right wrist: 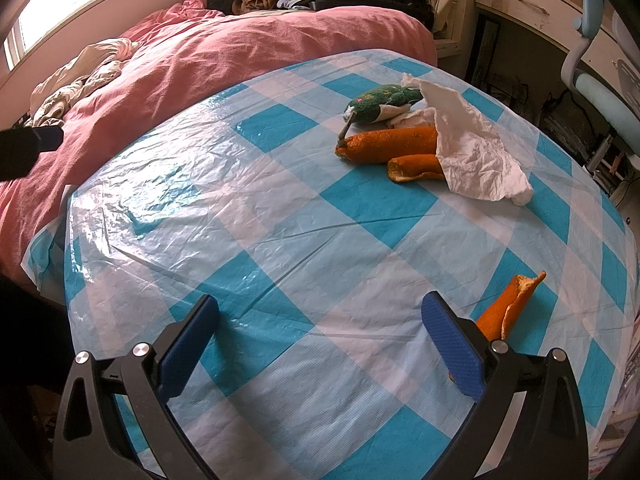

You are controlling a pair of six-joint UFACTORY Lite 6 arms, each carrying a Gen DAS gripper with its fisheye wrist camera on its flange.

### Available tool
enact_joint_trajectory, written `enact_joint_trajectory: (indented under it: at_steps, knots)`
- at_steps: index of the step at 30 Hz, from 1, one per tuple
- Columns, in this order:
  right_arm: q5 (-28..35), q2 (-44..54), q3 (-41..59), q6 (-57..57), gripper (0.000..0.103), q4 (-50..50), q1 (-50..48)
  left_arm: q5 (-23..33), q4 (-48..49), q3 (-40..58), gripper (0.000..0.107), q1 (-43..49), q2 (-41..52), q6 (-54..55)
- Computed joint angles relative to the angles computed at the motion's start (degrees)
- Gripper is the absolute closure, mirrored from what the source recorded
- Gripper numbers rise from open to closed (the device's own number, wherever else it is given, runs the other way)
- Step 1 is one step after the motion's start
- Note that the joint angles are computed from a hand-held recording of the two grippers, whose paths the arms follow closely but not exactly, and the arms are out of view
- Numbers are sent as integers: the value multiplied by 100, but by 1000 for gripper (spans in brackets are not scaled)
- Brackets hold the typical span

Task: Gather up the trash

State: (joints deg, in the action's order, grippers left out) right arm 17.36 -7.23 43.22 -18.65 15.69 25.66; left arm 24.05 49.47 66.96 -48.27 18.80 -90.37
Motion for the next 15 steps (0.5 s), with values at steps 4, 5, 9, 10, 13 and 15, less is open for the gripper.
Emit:
enact_joint_trajectory:
  at_steps: [4,5,9,10,13,15]
  knots:
    - [7,-11,-4,-3,6,0,-3,57,-216,225,12,-34,226,338]
    - [4,-6,-2,-4,6,1,-3,85,-228,256,12,-49,249,370]
    - [6,-9,-4,-7,6,3,-5,161,-215,359,12,-80,327,393]
    - [1,-2,-1,-8,6,4,-4,161,-273,409,12,-77,366,449]
    - [1,-1,-1,-12,6,7,-5,133,-391,514,12,-51,453,580]
    - [5,-8,-3,-14,6,7,-8,198,-451,595,12,-52,523,652]
